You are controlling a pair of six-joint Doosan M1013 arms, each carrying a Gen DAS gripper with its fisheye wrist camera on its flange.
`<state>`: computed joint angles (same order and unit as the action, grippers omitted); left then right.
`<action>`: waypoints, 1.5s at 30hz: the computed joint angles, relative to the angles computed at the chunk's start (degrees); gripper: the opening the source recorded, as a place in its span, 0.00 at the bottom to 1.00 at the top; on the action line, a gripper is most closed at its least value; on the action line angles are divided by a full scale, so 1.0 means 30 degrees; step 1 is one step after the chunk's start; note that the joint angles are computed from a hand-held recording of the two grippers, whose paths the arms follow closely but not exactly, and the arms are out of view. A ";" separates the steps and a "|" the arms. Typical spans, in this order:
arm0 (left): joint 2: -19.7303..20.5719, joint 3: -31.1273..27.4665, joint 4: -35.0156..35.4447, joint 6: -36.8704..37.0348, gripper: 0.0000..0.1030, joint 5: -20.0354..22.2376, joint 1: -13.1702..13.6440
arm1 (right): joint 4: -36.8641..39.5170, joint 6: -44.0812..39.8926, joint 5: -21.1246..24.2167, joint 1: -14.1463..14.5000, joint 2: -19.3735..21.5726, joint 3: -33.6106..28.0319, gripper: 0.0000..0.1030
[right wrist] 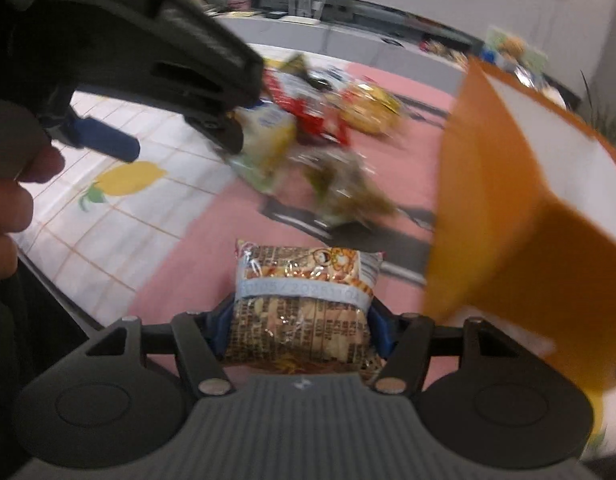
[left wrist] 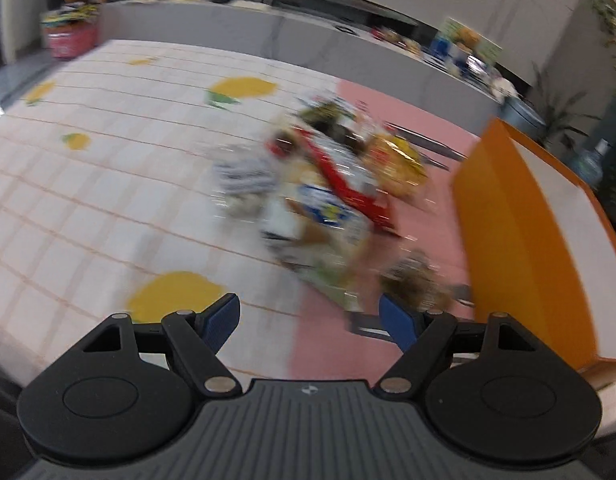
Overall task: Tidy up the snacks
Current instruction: 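Lift the cracker bag with the right gripper while the left gripper grasps a small clear snack bag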
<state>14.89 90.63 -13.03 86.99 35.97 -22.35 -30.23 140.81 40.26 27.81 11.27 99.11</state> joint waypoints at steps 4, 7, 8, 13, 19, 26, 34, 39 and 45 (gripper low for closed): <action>0.0627 -0.0763 -0.1004 0.0972 0.90 0.0858 -0.0548 | 0.1002 -0.0555 -0.0703 -0.0520 -0.0212 0.0304 0.63; 0.1236 -0.1677 0.1025 -0.0987 0.90 0.1354 -0.1223 | 0.0450 -0.0311 -0.0949 -0.0416 -0.0245 0.0487 0.65; 0.1326 -0.1806 0.1695 -0.1501 0.90 0.1238 -0.1394 | 0.0419 -0.0303 -0.0974 -0.0404 -0.0276 0.0528 0.65; 0.2147 -0.2956 0.6584 -0.5002 0.92 0.2156 -0.2461 | 0.0464 -0.0267 -0.1012 -0.0402 -0.0320 0.0613 0.68; 0.2580 -0.3276 0.8778 -0.5609 0.92 0.2448 -0.2948 | 0.0587 -0.0386 -0.1046 -0.0451 -0.0324 0.0612 0.69; 0.2764 -0.3930 0.4354 -0.2910 0.72 0.3882 -0.2116 | 0.0416 -0.0181 -0.0884 -0.0403 -0.0215 0.0486 0.73; 0.3089 -0.4184 0.2213 -0.1263 0.61 0.4850 -0.1769 | 0.0040 0.0358 -0.0713 -0.0290 -0.0121 0.0415 0.75; 0.2955 -0.3951 0.2584 -0.0820 0.39 0.4461 -0.1965 | 0.0092 0.0231 -0.0803 -0.0326 -0.0187 0.0503 0.75; 0.2177 -0.3019 0.4352 -0.1752 0.37 0.2971 -0.2097 | -0.0615 -0.0155 -0.0773 -0.0011 -0.0213 0.0496 0.65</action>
<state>21.42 81.58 0.03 81.74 44.88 -28.64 -32.08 140.35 37.94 27.78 10.63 100.59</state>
